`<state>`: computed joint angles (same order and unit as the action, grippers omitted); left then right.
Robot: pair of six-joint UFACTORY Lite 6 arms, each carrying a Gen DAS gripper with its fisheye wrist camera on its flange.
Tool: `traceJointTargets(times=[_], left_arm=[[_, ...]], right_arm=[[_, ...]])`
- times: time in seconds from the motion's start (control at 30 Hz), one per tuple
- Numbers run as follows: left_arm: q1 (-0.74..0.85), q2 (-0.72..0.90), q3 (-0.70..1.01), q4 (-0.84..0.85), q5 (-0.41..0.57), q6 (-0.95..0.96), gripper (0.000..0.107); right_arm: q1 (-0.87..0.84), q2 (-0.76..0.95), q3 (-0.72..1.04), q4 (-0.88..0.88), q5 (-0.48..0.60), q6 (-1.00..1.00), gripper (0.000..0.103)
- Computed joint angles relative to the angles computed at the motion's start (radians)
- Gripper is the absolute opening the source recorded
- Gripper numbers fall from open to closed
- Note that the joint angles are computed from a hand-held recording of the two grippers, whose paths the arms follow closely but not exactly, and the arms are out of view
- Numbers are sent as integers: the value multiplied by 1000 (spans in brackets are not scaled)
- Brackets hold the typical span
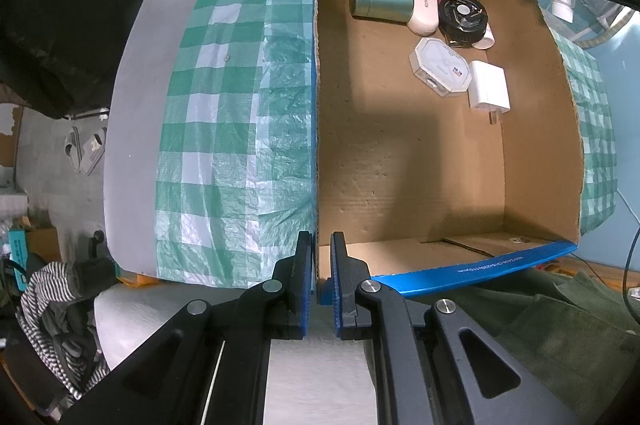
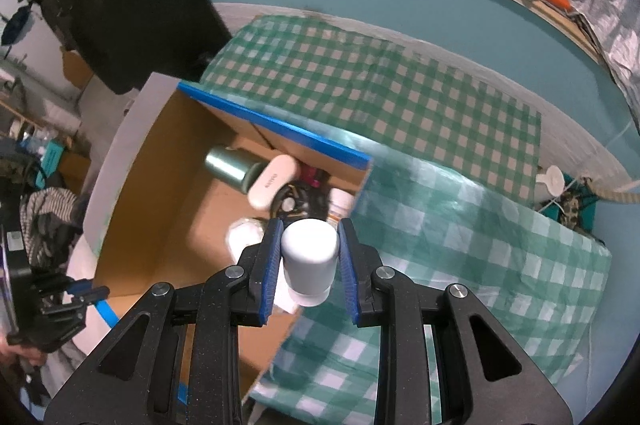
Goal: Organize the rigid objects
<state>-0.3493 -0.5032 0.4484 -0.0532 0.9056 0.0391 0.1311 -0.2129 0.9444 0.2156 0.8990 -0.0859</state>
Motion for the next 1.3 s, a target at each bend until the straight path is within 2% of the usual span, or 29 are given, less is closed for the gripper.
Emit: traceJointTargets(times=[0.33, 0.67, 0.73, 0.77, 0.9, 1.1, 1.3], left_arm=[[6, -1, -1, -1, -1, 2, 8], [7, 1, 1, 0, 0, 5, 8], [5, 0, 1, 1, 0, 4, 8], [4, 1, 2, 3, 0, 3, 8], [-3, 12, 12, 6, -3, -4, 8], [-29, 21, 57, 26, 12, -34, 8], [-47, 40, 149, 39, 39, -59, 9]], right_arm=[[100, 104, -14, -13, -51, 37, 26], [109, 118, -21, -4, -35, 36, 27], [107, 116, -17, -13, -28, 43, 32], [109, 109, -16, -24, -21, 55, 38], [104, 69, -11, -45, 10, 78, 48], [74, -17, 11, -53, 76, 114, 59], [31, -103, 52, -89, 157, 168, 65]])
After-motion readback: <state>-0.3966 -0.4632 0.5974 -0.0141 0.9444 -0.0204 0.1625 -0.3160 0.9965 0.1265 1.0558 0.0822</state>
